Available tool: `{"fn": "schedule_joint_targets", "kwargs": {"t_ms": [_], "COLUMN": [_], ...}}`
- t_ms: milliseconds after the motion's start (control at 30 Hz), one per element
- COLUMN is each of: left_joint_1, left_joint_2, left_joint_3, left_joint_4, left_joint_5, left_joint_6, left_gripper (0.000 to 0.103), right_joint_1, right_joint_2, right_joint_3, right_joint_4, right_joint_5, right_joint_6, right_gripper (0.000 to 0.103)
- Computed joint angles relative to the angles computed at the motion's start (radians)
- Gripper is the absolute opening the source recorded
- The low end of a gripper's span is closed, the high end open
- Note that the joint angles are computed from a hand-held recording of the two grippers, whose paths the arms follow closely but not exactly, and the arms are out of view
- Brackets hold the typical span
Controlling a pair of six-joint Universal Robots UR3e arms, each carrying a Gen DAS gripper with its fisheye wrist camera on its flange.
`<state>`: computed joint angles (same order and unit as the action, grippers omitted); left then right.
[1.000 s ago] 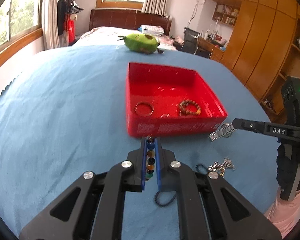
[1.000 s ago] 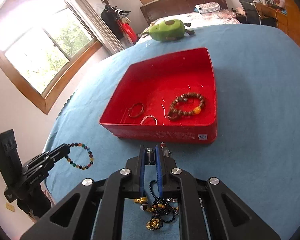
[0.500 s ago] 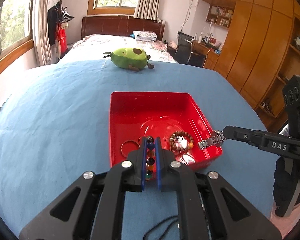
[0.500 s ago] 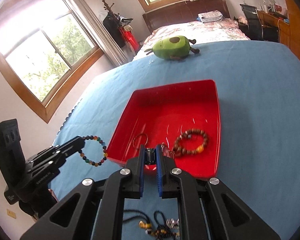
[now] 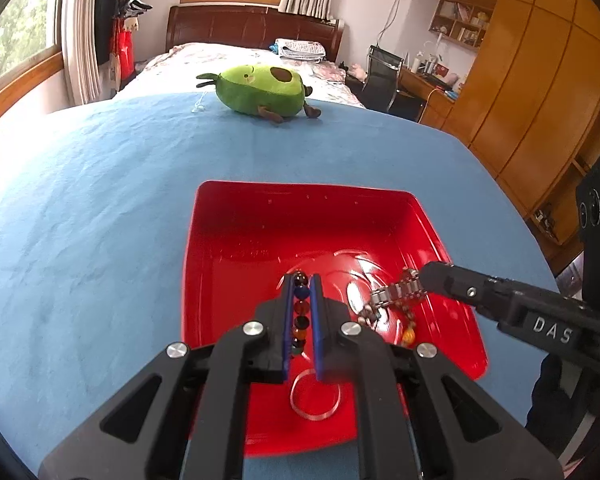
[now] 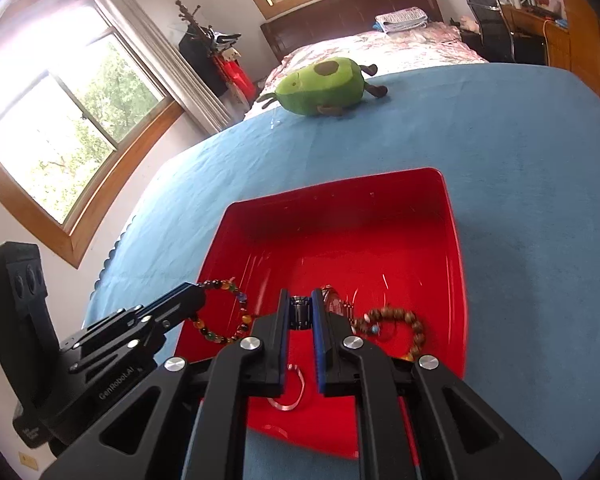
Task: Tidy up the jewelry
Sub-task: 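Lower the bracelet and watch into the red tin and open both tools, then withdraw both tools from the tin toward the black cord necklaces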
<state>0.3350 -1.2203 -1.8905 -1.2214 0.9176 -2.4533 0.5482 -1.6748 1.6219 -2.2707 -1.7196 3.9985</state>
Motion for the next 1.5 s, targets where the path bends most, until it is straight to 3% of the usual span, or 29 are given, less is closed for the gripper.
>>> {"fn": "schedule_joint_targets", "kwargs": {"t_ms": [233,433,500,600,667,733,767,867,1100,1300,1400,1500], "left_joint_1": [-0.127,-0.163,-0.165,-0.149,-0.131,-0.106,-0.094,-0.055,0.045,0.139,0.23,0.33], "left_joint_2": [-0.201,-0.3,-0.315,-0.313,-0.285,-0.243,-0.223,-0.154,0.001,0.131,0.234,0.332], "left_joint_3": [0.043,0.068,0.077,0.084,0.073,0.058,0.053,0.034,0.024,0.012,-0.006,-0.004], "left_joint_4": [0.196,0.261,0.259,0.241,0.244,0.237,0.228,0.216,0.102,-0.041,-0.17,-0.34], "left_joint_5": [0.078,0.125,0.133,0.125,0.117,0.101,0.092,0.063,0.005,-0.044,-0.1,-0.146], "left_joint_6": [-0.133,-0.176,-0.182,-0.188,-0.187,-0.181,-0.176,-0.172,-0.125,-0.029,0.061,0.195], "left_gripper": [0.006,0.006,0.008,0.014,0.03,0.038,0.048,0.058,0.071,0.084,0.09,0.092], "right_joint_1": [-0.078,-0.116,-0.115,-0.091,-0.078,-0.055,-0.042,-0.02,0.04,0.088,0.134,0.178], "right_joint_2": [0.062,0.072,0.069,0.054,0.031,0.027,0.019,0.003,-0.015,-0.005,0.003,0.003], "right_joint_3": [0.028,0.076,0.082,0.071,0.068,0.04,0.029,0.005,-0.054,-0.09,-0.113,-0.123], "right_joint_4": [-0.06,-0.085,-0.083,-0.067,-0.057,-0.02,0.002,0.047,0.142,0.195,0.226,0.25], "right_joint_5": [0.075,0.086,0.071,0.025,0.004,-0.039,-0.062,-0.103,-0.194,-0.225,-0.257,-0.284], "right_joint_6": [-0.049,-0.054,-0.051,-0.046,-0.035,-0.025,-0.013,0.007,0.05,0.081,0.102,0.121], "right_gripper": [0.01,0.01,0.014,0.016,0.019,0.02,0.02,0.027,0.03,0.038,0.046,0.063]}}
